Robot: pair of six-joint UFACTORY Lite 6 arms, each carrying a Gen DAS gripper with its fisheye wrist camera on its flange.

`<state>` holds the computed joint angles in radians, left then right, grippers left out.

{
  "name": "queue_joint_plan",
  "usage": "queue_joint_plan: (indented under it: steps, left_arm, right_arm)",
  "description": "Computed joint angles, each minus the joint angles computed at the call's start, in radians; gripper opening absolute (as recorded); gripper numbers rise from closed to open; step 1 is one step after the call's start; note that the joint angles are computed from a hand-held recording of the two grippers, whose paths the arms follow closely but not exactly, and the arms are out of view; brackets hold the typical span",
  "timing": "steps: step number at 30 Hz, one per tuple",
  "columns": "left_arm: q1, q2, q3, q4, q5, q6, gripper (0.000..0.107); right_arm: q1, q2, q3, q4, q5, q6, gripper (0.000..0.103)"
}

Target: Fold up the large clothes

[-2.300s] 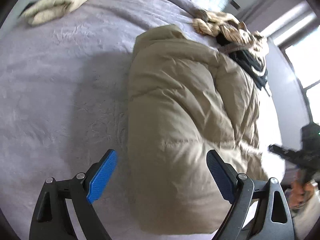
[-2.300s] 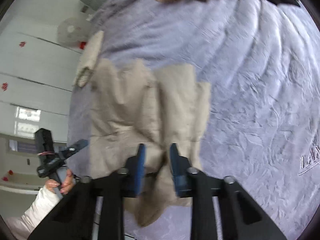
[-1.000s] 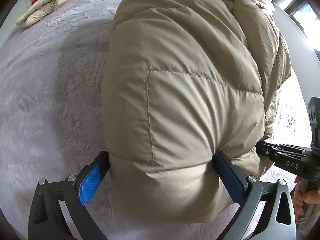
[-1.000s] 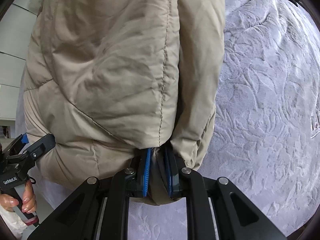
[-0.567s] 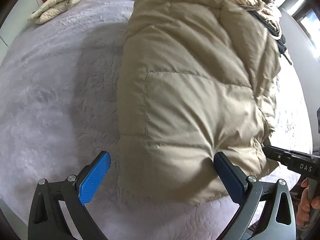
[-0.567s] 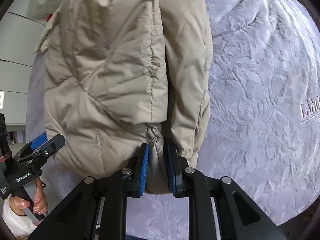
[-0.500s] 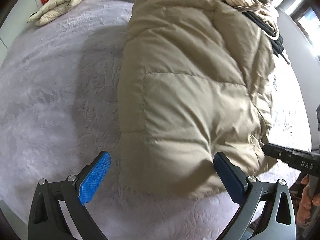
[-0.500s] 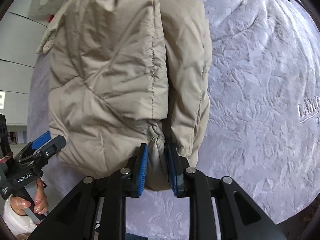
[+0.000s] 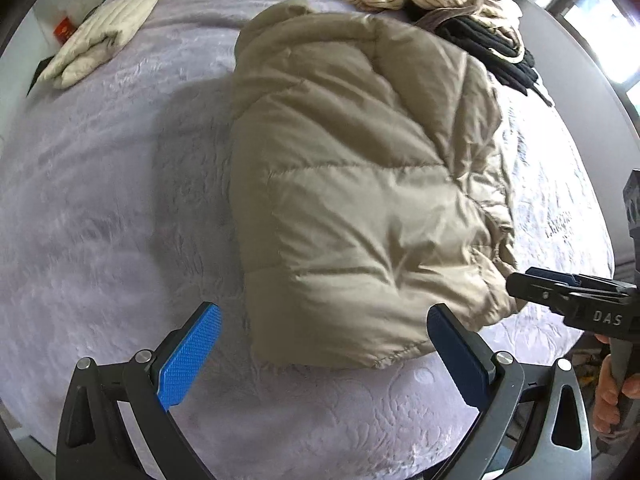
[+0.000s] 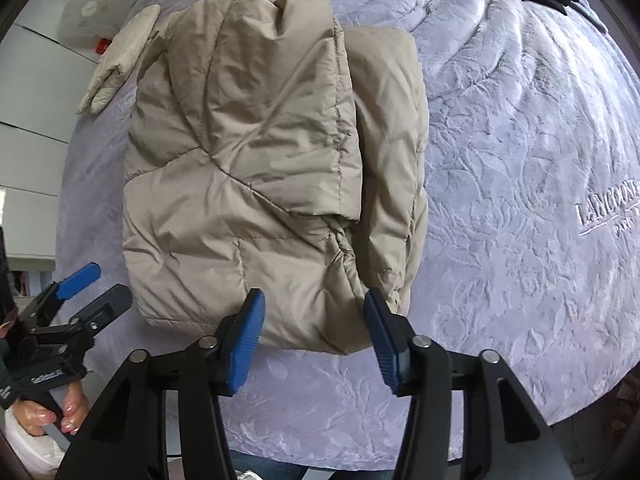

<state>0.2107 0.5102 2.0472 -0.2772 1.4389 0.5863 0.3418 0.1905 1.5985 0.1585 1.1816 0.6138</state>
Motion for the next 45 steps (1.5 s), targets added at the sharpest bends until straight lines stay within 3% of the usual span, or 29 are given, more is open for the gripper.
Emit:
queue_joint_plan:
  steps: [3, 5, 7, 9, 14, 18, 25, 31, 45]
  left_arm:
    - [-0.002, 0.006, 0.051, 0.001, 0.015, -0.009, 0.103]
    - [-0.011, 0.011, 0.079, 0.026, 0.006, -0.021, 0.103]
    - [-0.010, 0.007, 0.100, 0.025, 0.018, -0.040, 0.103]
    - [-0.004, 0.006, 0.128, 0.013, 0.030, -0.053, 0.103]
    - [-0.010, -0.084, 0.083, 0.042, -0.044, -0.082, 0.103]
    - [0.008, -0.079, 0.137, 0.001, 0.019, -0.127, 0.103]
    - [-0.012, -0.163, 0.153, 0.064, 0.046, -0.214, 0.103]
    - [-0.019, -0.201, 0.234, 0.073, 0.105, -0.259, 0.103]
    - [0.017, -0.315, 0.238, 0.062, 0.154, -0.237, 0.103]
  right_arm:
    - [0.011, 0.000, 0.016, -0.014, -0.008, 0.030, 0.064]
    - [0.022, 0.010, 0.051, -0.035, 0.004, 0.048, 0.079]
    - [0.034, 0.013, 0.084, -0.057, 0.012, 0.061, 0.085]
    - [0.051, 0.042, 0.146, -0.078, 0.032, 0.079, 0.086]
    - [0.085, 0.072, 0.255, -0.160, 0.088, 0.127, 0.089]
    - [0.098, 0.040, 0.281, -0.219, 0.101, 0.173, 0.089]
    - [0.196, 0.130, 0.587, -0.365, 0.334, 0.164, 0.089]
    - [0.271, 0.144, 0.717, -0.448, 0.441, 0.206, 0.089]
    - [0.399, 0.122, 0.771, -0.535, 0.511, 0.285, 0.089]
